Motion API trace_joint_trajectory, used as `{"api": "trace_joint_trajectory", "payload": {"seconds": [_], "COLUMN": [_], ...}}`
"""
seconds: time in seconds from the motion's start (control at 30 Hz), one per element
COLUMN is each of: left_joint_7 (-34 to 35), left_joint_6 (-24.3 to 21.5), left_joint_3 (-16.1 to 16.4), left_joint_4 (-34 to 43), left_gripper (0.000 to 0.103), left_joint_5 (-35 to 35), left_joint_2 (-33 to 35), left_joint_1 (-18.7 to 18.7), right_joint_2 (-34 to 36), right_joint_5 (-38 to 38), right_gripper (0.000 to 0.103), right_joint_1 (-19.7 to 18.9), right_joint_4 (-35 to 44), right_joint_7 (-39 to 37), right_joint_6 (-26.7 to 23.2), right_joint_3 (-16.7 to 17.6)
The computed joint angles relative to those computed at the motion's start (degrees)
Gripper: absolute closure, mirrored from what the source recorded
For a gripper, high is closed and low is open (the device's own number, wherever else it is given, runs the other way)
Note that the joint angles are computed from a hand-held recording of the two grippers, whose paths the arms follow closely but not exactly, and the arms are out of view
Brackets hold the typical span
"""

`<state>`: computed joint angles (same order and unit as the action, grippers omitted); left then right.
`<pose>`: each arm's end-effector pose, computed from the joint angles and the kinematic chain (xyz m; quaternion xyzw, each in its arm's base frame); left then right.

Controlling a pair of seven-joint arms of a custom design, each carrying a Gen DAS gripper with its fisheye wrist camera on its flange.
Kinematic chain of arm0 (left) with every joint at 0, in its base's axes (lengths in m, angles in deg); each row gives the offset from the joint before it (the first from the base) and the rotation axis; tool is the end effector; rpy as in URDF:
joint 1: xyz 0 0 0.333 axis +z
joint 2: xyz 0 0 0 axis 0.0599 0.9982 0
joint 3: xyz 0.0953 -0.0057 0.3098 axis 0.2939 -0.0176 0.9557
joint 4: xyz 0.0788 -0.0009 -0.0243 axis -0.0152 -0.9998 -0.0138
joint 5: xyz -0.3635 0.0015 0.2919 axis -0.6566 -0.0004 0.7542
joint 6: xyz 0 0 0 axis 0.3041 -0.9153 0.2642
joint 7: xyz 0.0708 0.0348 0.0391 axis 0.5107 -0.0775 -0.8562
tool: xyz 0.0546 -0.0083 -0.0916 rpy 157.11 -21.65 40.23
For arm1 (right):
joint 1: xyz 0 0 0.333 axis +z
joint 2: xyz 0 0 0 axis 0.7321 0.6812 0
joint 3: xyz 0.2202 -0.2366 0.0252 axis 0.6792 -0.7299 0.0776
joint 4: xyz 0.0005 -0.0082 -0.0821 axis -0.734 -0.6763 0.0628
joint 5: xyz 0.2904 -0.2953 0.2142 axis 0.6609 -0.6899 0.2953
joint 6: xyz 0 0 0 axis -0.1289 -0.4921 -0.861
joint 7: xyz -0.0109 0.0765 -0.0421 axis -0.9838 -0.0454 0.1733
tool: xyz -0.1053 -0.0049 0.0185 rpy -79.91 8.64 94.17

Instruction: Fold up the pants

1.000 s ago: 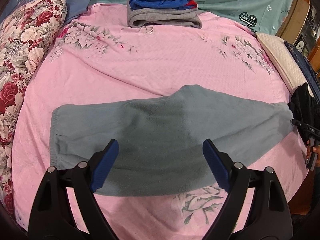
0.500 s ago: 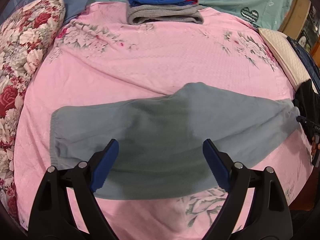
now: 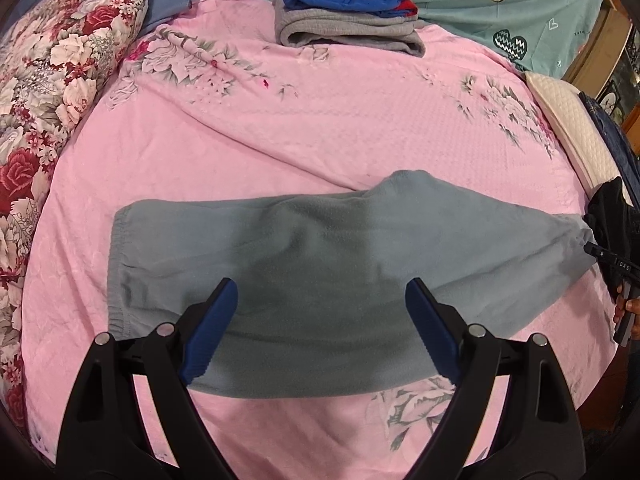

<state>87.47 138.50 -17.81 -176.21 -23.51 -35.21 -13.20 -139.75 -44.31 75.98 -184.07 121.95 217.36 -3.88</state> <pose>0.4809 -0.3145 0.6073 -0.5809 0.7788 -0.1968 0.1316 0.3474 0.1244 0.4319 -0.5913 0.6973 -0.0025 0.4052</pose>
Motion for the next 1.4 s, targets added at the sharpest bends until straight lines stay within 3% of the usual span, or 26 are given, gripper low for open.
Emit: {"api": "trace_joint_trajectory", "payload": {"seconds": [0.2, 0.37, 0.57, 0.73, 0.93, 1.0, 1.03, 1.07, 1.17, 1.3, 1.4], "left_joint_7": [3.33, 6.74, 8.59, 8.96, 9.68, 10.07, 10.10, 9.98, 9.36, 7.39, 5.91], "left_joint_6": [4.25, 7.31, 8.45, 8.64, 8.13, 8.21, 8.32, 8.47, 8.54, 7.15, 4.80], "left_joint_3": [2.81, 4.97, 7.31, 8.48, 8.95, 8.56, 8.43, 8.28, 8.02, 8.14, 10.10], "left_joint_4": [-4.86, -9.96, -15.05, -17.91, -17.96, -17.77, -17.73, -17.69, -17.66, -17.66, -17.27], "left_gripper": [0.016, 0.016, 0.015, 0.015, 0.015, 0.015, 0.015, 0.015, 0.015, 0.015, 0.015], "left_joint_5": [-5.26, -9.73, -12.91, -14.21, -16.04, -16.15, -16.28, -16.44, -16.79, -17.47, -21.35], "left_joint_2": [-4.63, -9.74, -15.29, -18.50, -17.85, -17.71, -17.70, -17.71, -17.85, -18.13, -17.77], "left_joint_1": [-0.28, -0.32, 1.02, 2.31, 2.35, 2.16, 2.08, 1.99, 1.88, 2.00, 1.28], "right_joint_2": [-1.68, 1.66, 16.14, 30.04, 39.10, 40.41, 40.43, 39.50, 36.80, 35.75, 38.65], "right_joint_5": [-0.87, -5.07, -7.53, -4.15, -1.49, -3.72, -3.07, -1.40, 12.73, 22.41, 26.37], "right_gripper": [0.093, 0.093, 0.093, 0.093, 0.093, 0.082, 0.058, 0.049, 0.045, 0.041, 0.041], "right_joint_1": [-2.47, -4.35, 0.69, 6.75, 5.82, 4.58, 4.65, 5.22, 10.13, 11.72, 11.96], "right_joint_4": [0.78, 7.27, 21.56, 33.98, 41.51, 43.00, 43.29, 42.43, 40.32, 38.45, 39.27], "right_joint_7": [5.63, 10.49, 7.23, -1.44, -4.35, -2.74, -3.24, -4.96, -17.32, -20.89, -22.60], "right_joint_6": [-1.36, -4.21, -4.85, -6.67, -9.67, -11.32, -11.76, -9.89, -5.06, -2.54, -4.82], "right_joint_3": [4.00, 8.50, 9.85, 9.98, 14.24, 15.83, 15.88, 15.78, 11.84, 10.33, 10.65]}}
